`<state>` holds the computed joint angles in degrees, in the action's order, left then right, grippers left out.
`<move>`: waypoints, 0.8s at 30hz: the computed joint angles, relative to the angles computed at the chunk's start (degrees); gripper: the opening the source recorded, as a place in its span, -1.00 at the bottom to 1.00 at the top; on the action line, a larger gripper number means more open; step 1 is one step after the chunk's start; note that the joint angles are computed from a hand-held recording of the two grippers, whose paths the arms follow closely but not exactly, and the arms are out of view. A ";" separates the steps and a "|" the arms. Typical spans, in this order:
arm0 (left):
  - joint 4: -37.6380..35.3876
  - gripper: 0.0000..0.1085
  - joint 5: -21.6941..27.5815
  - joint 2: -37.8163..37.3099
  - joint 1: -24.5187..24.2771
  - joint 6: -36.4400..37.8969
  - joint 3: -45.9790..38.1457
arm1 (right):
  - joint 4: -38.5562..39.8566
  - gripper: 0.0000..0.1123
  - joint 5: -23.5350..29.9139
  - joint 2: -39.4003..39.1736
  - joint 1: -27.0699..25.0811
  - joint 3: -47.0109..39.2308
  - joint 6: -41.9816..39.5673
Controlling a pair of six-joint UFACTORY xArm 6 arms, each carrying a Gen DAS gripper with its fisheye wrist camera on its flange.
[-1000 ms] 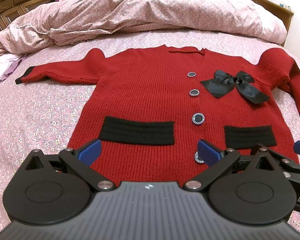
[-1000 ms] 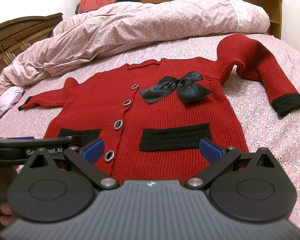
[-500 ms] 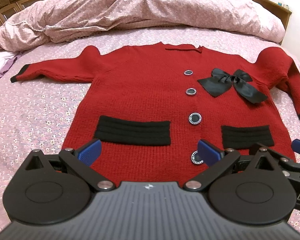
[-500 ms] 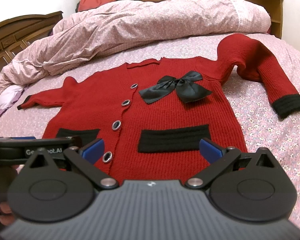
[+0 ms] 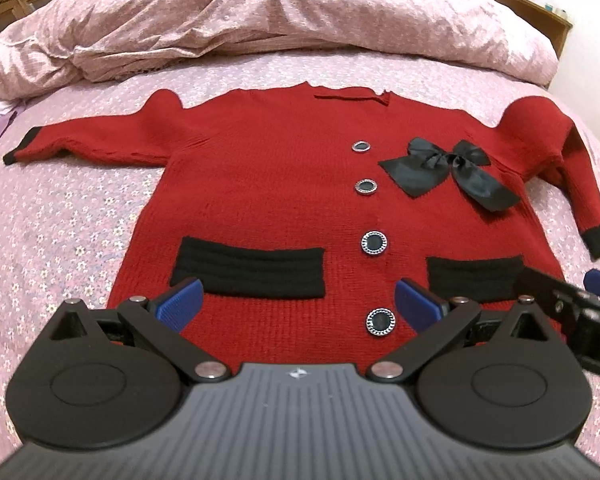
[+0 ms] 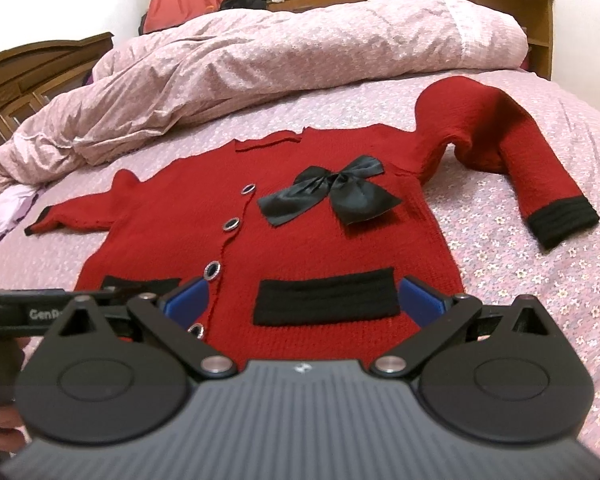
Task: Fold small clothes
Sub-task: 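Grasp the black cuff of the sleeve nearest the right gripper and lift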
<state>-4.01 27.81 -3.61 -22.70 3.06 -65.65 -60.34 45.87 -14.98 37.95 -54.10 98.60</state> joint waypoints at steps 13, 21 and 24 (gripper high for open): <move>4.12 0.90 2.51 4.03 -0.21 -5.08 -5.27 | -0.52 0.83 -0.79 -3.77 -3.85 3.90 2.16; 7.03 0.90 3.23 5.61 0.50 -8.43 -7.22 | -0.87 0.83 0.31 -6.66 -6.55 6.71 2.42; 8.24 0.90 3.28 5.91 0.64 -9.53 -7.38 | -1.13 0.83 1.74 -8.02 -7.40 7.99 2.23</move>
<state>4.22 31.09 2.30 -22.06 -6.47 -73.03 -61.48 47.61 -23.00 30.54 -46.11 100.84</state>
